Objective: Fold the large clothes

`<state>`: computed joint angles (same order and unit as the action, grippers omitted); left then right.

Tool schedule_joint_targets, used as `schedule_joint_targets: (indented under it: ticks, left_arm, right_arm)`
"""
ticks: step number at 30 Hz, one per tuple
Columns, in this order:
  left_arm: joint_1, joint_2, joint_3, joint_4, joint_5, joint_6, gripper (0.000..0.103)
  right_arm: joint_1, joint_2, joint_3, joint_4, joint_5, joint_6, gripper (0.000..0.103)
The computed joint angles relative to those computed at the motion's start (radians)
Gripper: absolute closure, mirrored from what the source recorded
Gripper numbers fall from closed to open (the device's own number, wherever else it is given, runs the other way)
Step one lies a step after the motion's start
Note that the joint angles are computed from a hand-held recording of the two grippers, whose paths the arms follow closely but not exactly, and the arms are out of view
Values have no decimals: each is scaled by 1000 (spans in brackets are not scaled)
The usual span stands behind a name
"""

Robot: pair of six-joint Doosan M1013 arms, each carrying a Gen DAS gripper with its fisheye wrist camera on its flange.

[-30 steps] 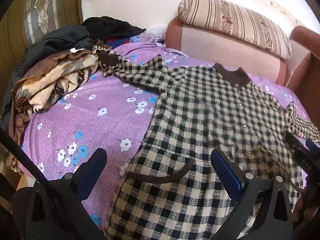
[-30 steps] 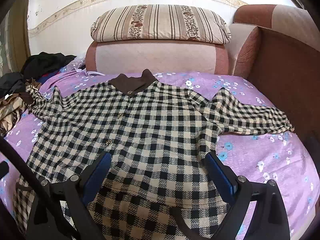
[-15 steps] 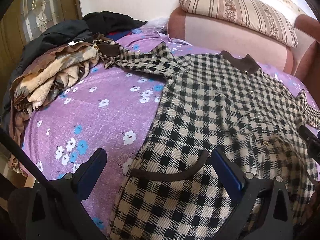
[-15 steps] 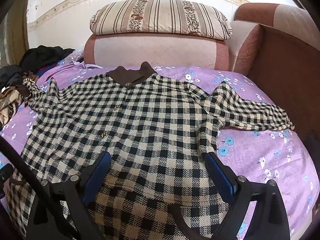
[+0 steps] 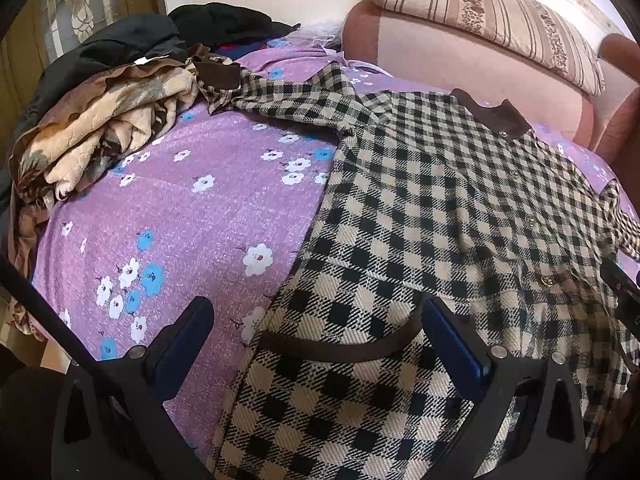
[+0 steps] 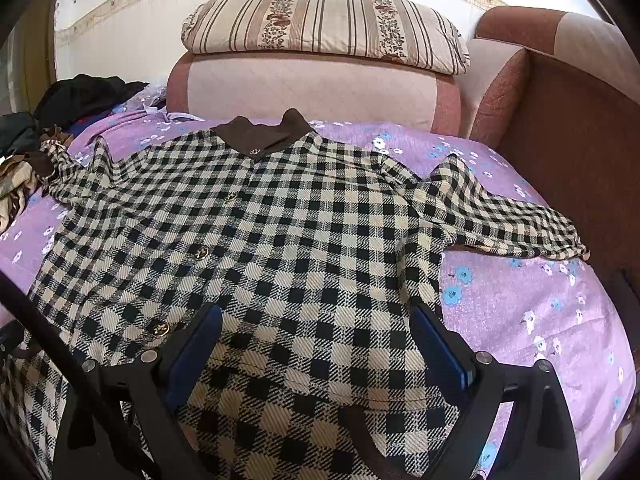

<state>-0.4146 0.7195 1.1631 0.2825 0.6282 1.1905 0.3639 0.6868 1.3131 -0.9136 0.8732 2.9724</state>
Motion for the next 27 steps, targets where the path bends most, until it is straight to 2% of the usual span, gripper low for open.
schedule_joint_targets:
  ticks: [18,24,27]
  left_arm:
    - [13,21,-22,-74,26,60,0]
    - [45,38,-86,-166,46,123,0]
    - [72,77,-185,-222,107,152,0]
  right_arm:
    - [0,6,-3,2,11,-7,6]
    - [-3,2,2,2,12,6,6]
    - [-8,-1,7,14,5,12,6]
